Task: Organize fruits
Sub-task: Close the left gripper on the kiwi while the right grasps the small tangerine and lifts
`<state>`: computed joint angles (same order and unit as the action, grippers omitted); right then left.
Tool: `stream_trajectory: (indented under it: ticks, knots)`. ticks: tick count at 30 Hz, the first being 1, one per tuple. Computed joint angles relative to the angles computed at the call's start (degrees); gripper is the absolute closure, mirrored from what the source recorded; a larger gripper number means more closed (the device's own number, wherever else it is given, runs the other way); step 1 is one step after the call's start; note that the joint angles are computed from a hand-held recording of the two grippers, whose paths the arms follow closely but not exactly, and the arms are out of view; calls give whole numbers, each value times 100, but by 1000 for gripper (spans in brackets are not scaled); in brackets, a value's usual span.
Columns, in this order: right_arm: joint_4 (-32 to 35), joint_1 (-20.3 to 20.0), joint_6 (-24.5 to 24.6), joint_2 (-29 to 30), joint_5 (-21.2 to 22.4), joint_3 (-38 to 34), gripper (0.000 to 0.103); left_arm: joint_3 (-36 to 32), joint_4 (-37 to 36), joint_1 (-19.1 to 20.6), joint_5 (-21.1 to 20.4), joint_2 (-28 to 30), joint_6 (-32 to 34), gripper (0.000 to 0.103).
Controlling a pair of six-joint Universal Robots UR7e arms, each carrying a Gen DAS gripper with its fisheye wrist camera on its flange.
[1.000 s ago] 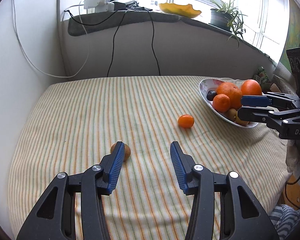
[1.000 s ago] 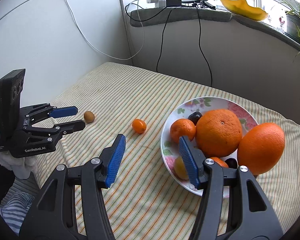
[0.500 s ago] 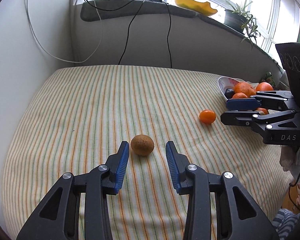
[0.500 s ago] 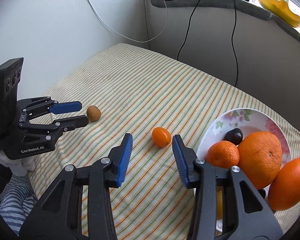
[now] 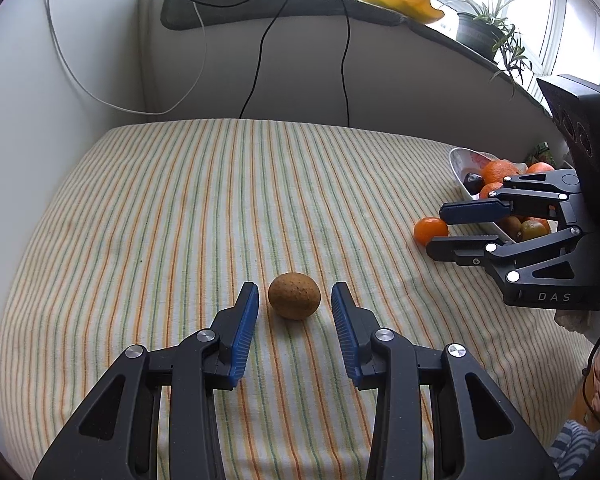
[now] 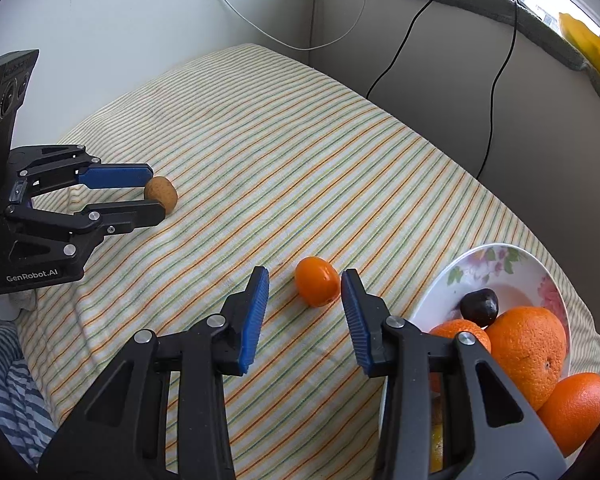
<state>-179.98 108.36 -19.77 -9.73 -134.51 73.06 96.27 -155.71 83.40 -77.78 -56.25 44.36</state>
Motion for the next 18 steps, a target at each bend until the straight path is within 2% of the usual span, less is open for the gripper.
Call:
stream_trajectory:
  ticks: [8, 14, 18]
  knots:
    - [223, -10, -71, 74, -203, -175, 69, -60, 32, -6, 76, 89, -49, 77]
    - [214, -21, -226, 193, -365, -342, 77, -76, 38, -4, 54, 116, -59, 77]
    - [89, -38, -168, 158, -270, -290, 77, -86, 40, 16, 19, 109, -58, 77]
